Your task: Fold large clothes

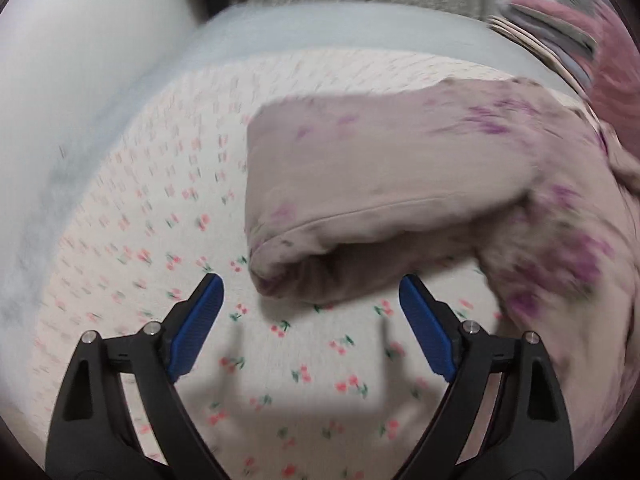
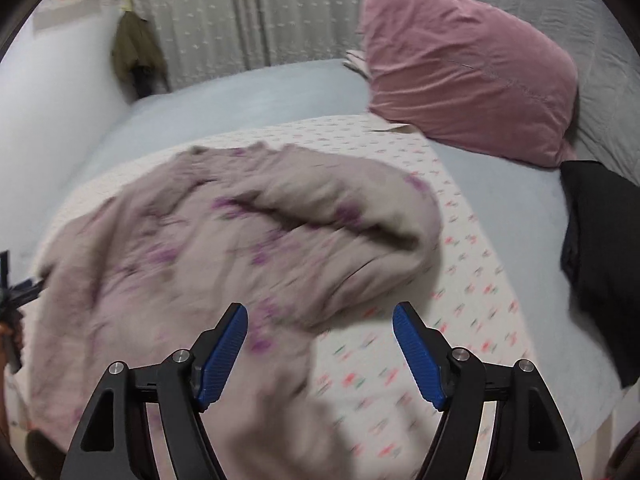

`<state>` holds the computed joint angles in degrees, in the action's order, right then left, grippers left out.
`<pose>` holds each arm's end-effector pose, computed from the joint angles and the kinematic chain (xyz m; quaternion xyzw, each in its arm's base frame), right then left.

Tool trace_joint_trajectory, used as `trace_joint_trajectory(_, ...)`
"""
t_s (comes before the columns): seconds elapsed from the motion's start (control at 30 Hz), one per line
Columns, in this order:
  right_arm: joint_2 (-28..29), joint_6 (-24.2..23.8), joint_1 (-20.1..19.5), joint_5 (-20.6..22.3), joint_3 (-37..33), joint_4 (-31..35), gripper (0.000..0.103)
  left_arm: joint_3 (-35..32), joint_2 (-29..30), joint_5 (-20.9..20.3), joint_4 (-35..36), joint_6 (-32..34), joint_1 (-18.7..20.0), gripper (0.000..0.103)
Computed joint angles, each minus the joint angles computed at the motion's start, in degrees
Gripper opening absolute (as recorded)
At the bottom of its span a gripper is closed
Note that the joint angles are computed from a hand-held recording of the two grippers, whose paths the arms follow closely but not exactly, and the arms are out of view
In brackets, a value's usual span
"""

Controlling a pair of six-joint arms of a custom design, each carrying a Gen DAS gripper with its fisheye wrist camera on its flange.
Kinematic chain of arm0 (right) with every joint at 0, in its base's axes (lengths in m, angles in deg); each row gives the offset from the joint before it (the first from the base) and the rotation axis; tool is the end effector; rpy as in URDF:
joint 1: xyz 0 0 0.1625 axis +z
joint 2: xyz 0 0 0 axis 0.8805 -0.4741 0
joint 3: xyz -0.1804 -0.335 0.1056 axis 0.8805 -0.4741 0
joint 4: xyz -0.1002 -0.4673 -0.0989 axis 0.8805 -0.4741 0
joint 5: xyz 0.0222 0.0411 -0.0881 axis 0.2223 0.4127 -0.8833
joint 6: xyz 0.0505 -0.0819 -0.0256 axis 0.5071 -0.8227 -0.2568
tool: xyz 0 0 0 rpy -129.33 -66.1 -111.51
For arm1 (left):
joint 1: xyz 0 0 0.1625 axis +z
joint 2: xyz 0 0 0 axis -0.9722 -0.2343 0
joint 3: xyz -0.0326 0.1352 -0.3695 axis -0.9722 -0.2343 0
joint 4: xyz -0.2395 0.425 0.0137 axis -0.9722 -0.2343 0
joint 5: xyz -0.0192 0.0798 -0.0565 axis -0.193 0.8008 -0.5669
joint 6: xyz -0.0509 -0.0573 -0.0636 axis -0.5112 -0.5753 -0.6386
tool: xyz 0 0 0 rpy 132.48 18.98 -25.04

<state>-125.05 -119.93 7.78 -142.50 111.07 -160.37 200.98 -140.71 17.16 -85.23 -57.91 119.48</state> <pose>-0.0103 -0.3141 0.4593 0.0307 -0.8719 0.3437 0.3474 -0.1888 -0.4719 0.0648 0.0900 0.8747 -0.2716 0.3911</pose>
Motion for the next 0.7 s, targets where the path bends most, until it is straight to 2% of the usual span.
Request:
trace_joint_trajectory(0.07, 4.81, 1.47, -3.58, 2.39, -2.92, -1.90, 0.076, 0.03, 0.40, -2.50, -6.43, 1.79, 2.85, 0.089)
trace_joint_trajectory(0.17, 10.52, 6.88, -11.68, 13.04, -9.28, 1.59, 0.076, 0.87, 1.11, -6.49, -20.24, 6.29, 6.48, 0.089)
trace_joint_trajectory(0.23, 14.76, 10.02, -15.73, 19.29, -13.81, 4.97, 0.076, 0.12, 2.02, -9.61, -25.83, 7.48, 9.10, 0.082)
trace_joint_trajectory(0.27, 16.83, 11.82, -17.00, 20.77, -15.65, 6.10, 0.076, -0.43, 2.73, -10.54, -27.62, 7.92, 10.01, 0.080)
trace_joint_trajectory(0.3, 18.65, 13.49, -17.92, 21.74, -17.10, 6.87, 0.076, -0.88, 3.60, -10.35, -29.44, 8.61, 10.27, 0.073)
trace_joint_trajectory(0.33, 20.83, 15.14, -19.71, 24.88, -18.98, 9.19, 0.077, -1.56, 4.67, -10.53, -31.36, 10.00, 10.45, 0.049)
trace_joint_trajectory(0.4, 24.34, 18.41, -22.78, 31.24, -21.29, 12.52, 0.077, -4.10, 6.32, -11.81, -29.61, 8.92, 10.77, 0.024)
trace_joint_trajectory(0.43, 26.65, 20.01, -24.47, 35.25, -22.51, 14.84, 0.077, -5.47, 7.23, -10.26, -28.43, 7.02, 10.64, 0.009)
trace_joint_trajectory(0.47, 27.75, 20.92, -24.93, 36.86, -22.74, 14.84, 0.076, -6.22, 7.74, -9.12, -28.17, 6.57, 10.39, 0.010)
trace_joint_trajectory(0.5, 28.55, 21.74, -24.91, 37.51, -22.33, 12.44, 0.073, -7.22, 8.22, -6.95, -27.64, 6.09, 9.85, 0.009)
trace_joint_trajectory(0.57, 28.86, 21.05, -23.68, 37.55, -21.91, 9.47, 0.034, -8.51, 8.31, -3.13, -28.03, 5.37, 8.70, 0.009)
trace_joint_trajectory(0.63, 28.71, 21.52, -20.54, 35.02, -22.01, 6.32, 0.027, -9.40, 7.00, -1.45, -30.11, 4.60, 7.74, 0.008)
trace_joint_trajectory(0.7, 28.08, 19.95, -17.04, 32.64, -21.83, 2.80, 0.025, -10.09, 5.36, 0.53, -32.67, 4.93, 6.62, 0.008)
